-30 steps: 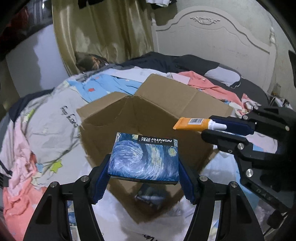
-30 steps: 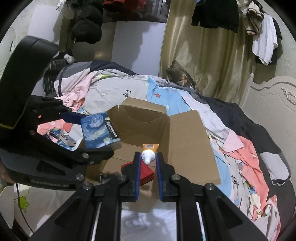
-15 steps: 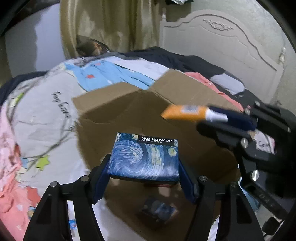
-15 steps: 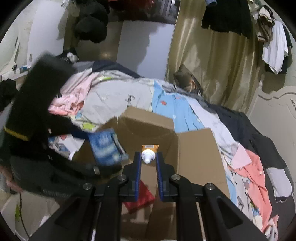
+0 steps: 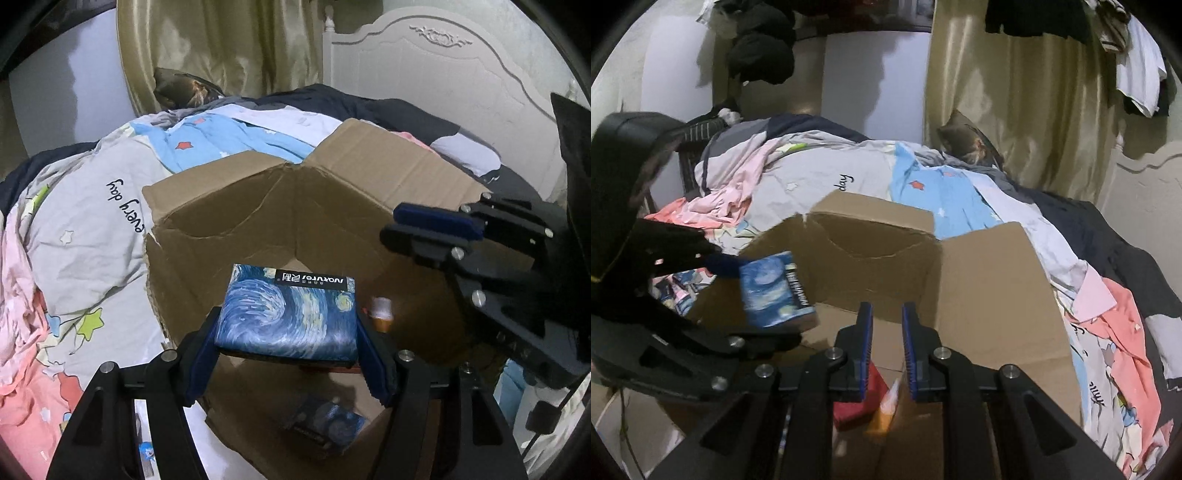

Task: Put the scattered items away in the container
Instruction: 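Open the left gripper over the box while the right gripper releases the glue tube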

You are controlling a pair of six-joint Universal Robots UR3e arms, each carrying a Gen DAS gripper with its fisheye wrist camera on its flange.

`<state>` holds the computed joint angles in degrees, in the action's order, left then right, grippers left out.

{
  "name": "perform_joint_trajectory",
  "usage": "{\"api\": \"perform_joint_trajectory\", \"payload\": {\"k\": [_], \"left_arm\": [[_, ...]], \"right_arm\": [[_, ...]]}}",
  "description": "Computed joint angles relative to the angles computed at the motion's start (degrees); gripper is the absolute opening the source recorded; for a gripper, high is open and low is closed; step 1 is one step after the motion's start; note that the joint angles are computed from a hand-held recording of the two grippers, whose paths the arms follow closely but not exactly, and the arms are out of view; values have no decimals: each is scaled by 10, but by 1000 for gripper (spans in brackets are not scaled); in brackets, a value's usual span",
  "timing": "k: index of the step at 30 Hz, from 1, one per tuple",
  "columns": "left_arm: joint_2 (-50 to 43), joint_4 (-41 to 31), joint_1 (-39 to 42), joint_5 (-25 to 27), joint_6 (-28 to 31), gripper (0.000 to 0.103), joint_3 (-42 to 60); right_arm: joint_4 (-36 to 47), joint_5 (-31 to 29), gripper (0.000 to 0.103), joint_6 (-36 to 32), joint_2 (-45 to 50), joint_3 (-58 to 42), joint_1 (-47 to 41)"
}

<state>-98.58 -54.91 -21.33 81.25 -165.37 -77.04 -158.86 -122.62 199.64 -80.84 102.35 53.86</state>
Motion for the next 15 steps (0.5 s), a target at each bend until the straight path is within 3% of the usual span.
{"api": "perform_joint_trajectory", "payload": {"k": [7, 9, 11, 15], "left_arm": [[-14, -2, -13, 11, -9, 70, 18], [-21, -16, -18, 23, -17, 79, 30], [-23, -11, -25, 41, -23, 103, 31], [-5, 1, -49, 96, -21, 103, 10]], "right_arm": [[-36, -9, 17, 4, -12, 15, 10], [-41, -8, 17, 1, -10, 15, 9], [-42, -15, 17, 1, -5, 13, 11], [-53, -14, 23, -3, -10, 21, 7]]}}
